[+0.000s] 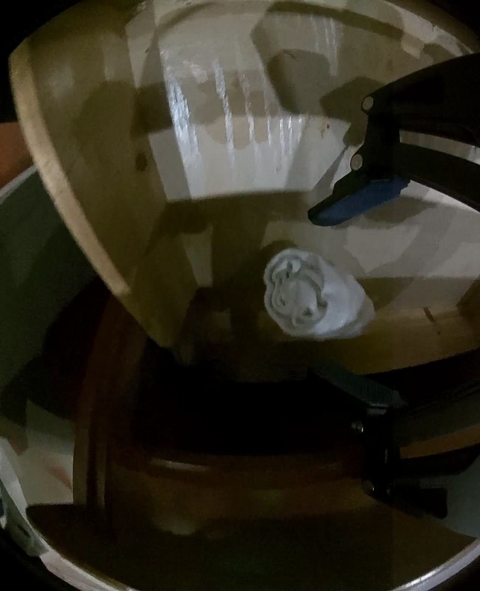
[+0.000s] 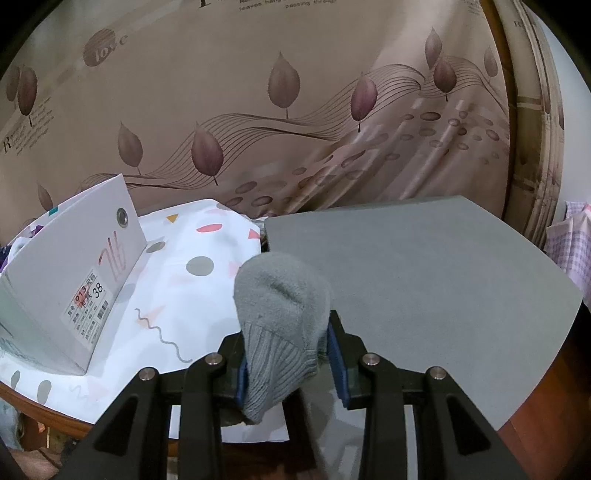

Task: Take underwear out of drawer
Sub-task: 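Lower the left tool into the drawer toward the white rolled sock while the right tool holds the grey sock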

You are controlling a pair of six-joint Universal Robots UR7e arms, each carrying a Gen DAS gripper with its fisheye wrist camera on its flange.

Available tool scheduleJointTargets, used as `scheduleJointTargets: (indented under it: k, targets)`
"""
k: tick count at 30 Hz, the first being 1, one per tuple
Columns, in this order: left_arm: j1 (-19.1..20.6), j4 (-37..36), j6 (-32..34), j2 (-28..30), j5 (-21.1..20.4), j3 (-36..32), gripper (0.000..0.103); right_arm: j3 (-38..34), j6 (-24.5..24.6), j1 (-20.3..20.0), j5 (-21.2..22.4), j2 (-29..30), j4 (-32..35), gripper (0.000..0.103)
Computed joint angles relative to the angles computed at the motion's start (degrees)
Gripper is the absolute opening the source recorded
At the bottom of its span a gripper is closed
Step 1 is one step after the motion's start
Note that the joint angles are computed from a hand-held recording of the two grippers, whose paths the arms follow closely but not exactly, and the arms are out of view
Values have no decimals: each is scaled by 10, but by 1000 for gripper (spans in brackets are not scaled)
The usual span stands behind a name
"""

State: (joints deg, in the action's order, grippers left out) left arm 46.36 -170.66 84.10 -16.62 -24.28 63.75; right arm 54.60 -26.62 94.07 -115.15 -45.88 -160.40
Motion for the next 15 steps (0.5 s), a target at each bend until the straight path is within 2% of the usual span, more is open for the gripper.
scheduleJointTargets:
  k: [3,9,15]
  targets:
    - [1,-23,22,3,-2,3,77,-2,-3,1,0,2,5,35]
    - [5,-142,141,23,-27,3,80,-4,-14,4,-2,6,7,35]
    - [11,-206,206,22,-43,14,79,-11,-7,2,-3,8,21,35]
